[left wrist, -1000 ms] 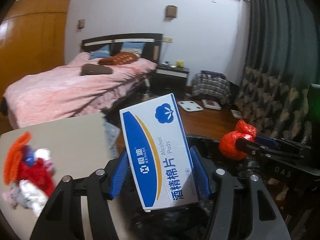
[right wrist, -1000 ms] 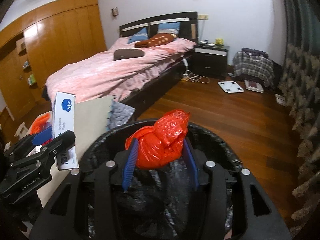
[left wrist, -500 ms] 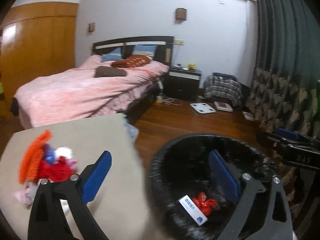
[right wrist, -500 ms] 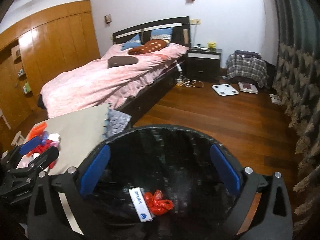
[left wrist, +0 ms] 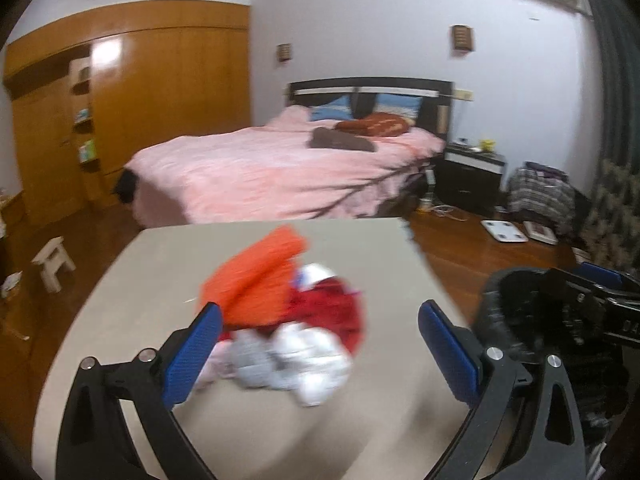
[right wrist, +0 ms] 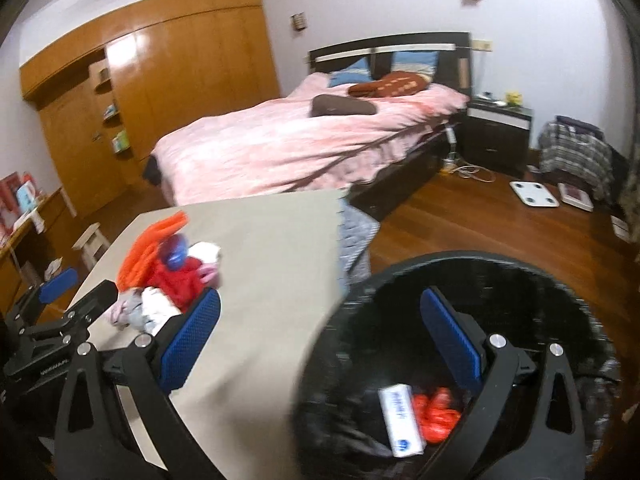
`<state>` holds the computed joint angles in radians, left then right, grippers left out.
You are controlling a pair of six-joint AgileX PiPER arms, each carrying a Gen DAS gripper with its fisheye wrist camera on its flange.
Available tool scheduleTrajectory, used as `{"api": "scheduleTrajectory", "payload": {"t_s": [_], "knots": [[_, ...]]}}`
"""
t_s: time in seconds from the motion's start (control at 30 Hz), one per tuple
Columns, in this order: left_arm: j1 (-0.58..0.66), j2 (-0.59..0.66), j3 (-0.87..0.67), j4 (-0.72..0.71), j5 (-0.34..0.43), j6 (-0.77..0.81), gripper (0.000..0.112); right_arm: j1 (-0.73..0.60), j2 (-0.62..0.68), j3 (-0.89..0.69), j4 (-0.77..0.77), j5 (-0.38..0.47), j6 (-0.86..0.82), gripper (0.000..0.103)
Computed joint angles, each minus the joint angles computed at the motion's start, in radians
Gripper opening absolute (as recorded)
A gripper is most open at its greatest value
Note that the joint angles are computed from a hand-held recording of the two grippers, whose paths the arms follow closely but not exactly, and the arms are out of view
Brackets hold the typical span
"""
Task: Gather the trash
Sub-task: 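Grasp the pink sock with the left gripper while the right gripper grasps the white sock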
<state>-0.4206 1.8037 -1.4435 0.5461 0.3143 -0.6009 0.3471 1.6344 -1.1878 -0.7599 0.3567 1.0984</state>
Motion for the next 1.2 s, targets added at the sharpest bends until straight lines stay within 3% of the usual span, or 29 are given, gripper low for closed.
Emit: {"api": "scheduleTrajectory", "payload": {"t_s": [0.2,0.37,0.47,0.53,0.7,0.93,1.2], "knots": [[0.106,0.014,0.035,0.079,0.006,-0.074,0.095,0.077,0.137,-0.127,0.025,-0.005,-0.024,0.097],[0.168,0.067,0.02,0.055,0.024,-0.048,0.09,0.123,0.251,-0.238,0.117,-0.005,-0.126,0.097],[0.192,0.097,0.019,0.033,0.026,-0.021,0.086,0.138,0.298,-0.287,0.171,0.0,-0.185,0.09],[0.204,0.126,-0.005,-0.038,0.037,0.048,0.082,0.146,0.33,-0.318,0.207,0.01,-0.226,0.084],[0.237,0.171,-0.049,-0.272,0.063,0.253,0.073,0.149,0.378,-0.368,0.264,0.036,-0.281,0.082],[0.277,0.221,-0.118,-0.663,0.139,0.64,0.031,0.163,0.414,-0.421,0.299,0.058,-0.332,0.081],[0.285,0.133,-0.012,-0.644,0.059,0.6,0.028,0.19,0.44,-0.454,0.348,0.065,-0.379,0.075]]}}
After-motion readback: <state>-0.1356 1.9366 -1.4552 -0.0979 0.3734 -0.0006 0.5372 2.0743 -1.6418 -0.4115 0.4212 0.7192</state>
